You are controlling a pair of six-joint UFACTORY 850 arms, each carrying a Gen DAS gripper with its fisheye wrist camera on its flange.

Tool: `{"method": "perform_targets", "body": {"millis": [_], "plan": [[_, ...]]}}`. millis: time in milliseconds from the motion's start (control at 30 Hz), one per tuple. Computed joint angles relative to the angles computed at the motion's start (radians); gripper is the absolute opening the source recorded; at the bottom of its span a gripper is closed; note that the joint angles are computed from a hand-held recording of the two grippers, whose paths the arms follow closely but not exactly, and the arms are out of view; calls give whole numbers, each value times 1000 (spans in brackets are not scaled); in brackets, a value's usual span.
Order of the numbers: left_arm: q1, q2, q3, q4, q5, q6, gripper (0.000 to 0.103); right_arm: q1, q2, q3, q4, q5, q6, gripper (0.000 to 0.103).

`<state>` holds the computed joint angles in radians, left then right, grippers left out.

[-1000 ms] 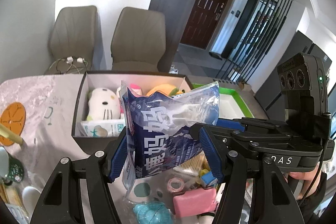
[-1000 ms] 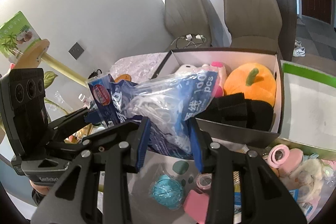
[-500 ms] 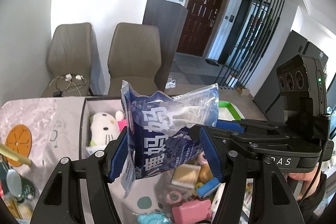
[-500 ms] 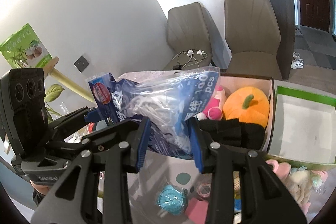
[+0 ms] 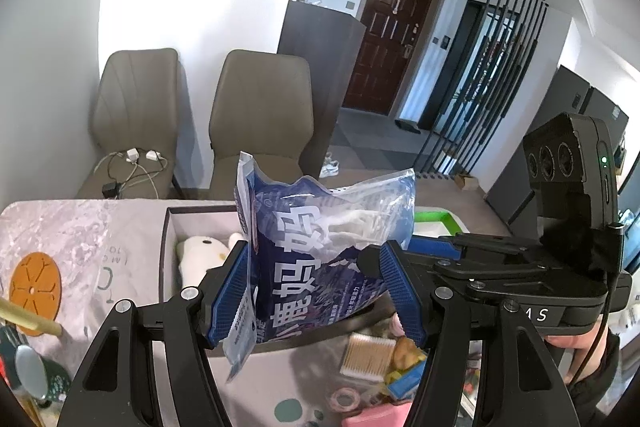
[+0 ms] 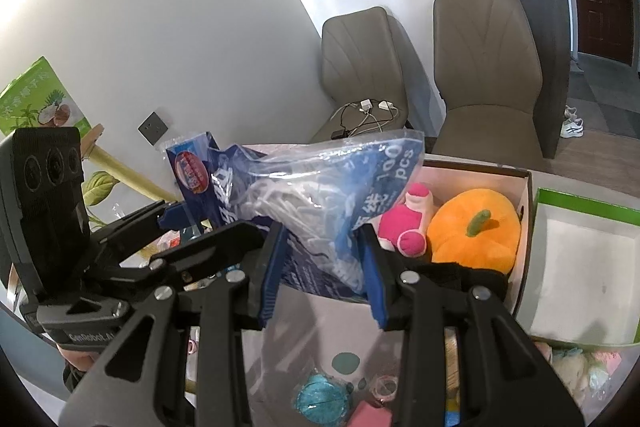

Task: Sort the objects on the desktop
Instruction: 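Lift the floss bag with both tools and carry it over the box, then lower the floss bag into the box beside the Hello Kitty plush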

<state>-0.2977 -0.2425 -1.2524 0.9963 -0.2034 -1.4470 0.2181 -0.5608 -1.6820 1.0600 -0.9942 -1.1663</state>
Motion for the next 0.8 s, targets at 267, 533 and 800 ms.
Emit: {"method": "perform_targets", "body": {"millis": [267, 533, 800], "plan": [[41, -34, -17, -30, 42, 30, 66, 21, -72, -84, -18, 0, 43, 38], [81, -80, -35, -52, 92, 48, 66, 44, -156, -180, -47, 6, 94, 38], [130, -137, -38, -119, 163, 95, 66, 71, -267, -307, -103, -5, 181, 38]]}}
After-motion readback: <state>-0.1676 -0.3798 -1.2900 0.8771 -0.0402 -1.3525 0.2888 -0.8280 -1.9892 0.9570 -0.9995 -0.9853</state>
